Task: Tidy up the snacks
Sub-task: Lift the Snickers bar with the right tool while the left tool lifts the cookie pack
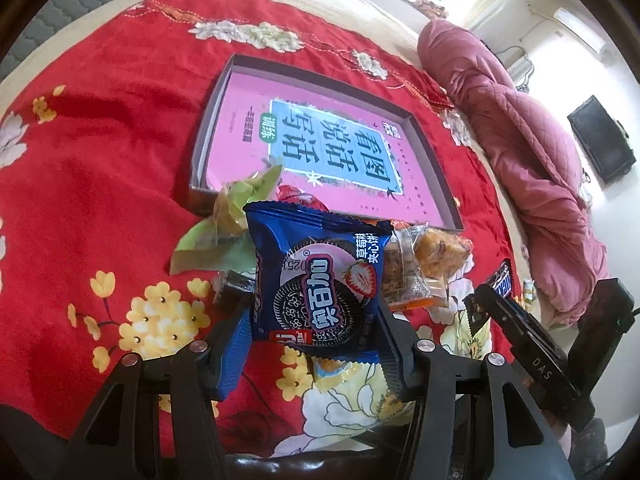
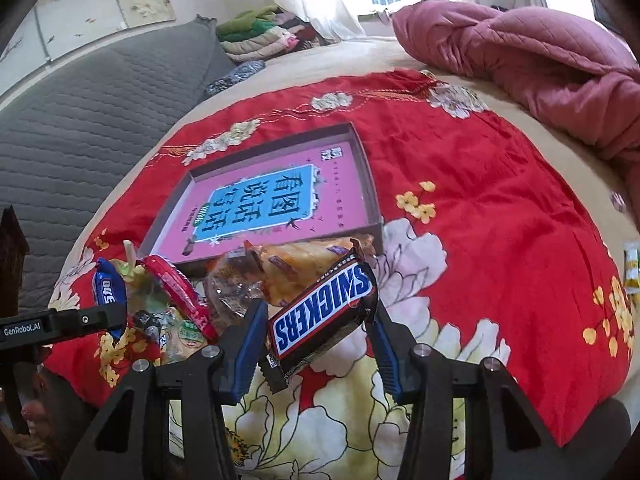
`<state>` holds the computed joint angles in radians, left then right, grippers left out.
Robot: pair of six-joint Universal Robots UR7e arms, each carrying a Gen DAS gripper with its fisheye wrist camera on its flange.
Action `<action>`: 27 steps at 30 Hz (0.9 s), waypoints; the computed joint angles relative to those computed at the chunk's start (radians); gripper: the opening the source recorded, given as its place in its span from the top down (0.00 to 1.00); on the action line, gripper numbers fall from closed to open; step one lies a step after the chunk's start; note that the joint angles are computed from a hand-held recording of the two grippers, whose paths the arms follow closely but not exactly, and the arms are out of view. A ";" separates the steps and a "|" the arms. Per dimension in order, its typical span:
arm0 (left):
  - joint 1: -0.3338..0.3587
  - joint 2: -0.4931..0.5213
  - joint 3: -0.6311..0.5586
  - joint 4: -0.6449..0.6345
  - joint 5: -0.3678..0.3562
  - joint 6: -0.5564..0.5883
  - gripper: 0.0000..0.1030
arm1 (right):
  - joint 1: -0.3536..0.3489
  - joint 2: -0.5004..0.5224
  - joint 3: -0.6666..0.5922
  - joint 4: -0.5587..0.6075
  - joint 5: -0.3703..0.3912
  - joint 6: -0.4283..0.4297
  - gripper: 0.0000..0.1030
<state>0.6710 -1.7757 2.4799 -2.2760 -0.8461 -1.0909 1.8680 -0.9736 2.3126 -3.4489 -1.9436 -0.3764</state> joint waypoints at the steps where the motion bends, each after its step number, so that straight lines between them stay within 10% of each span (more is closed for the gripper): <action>1: -0.001 0.000 -0.002 0.004 0.004 -0.001 0.44 | 0.001 0.002 0.000 -0.003 0.003 -0.002 0.51; 27: -0.008 -0.037 -0.056 0.117 0.128 -0.061 0.44 | 0.010 0.054 -0.062 -0.094 0.107 -0.070 0.51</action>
<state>0.6633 -1.8123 2.4240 -2.1587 -0.7179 -1.1521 1.8781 -0.9194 2.2508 -3.5428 -1.8366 -0.4461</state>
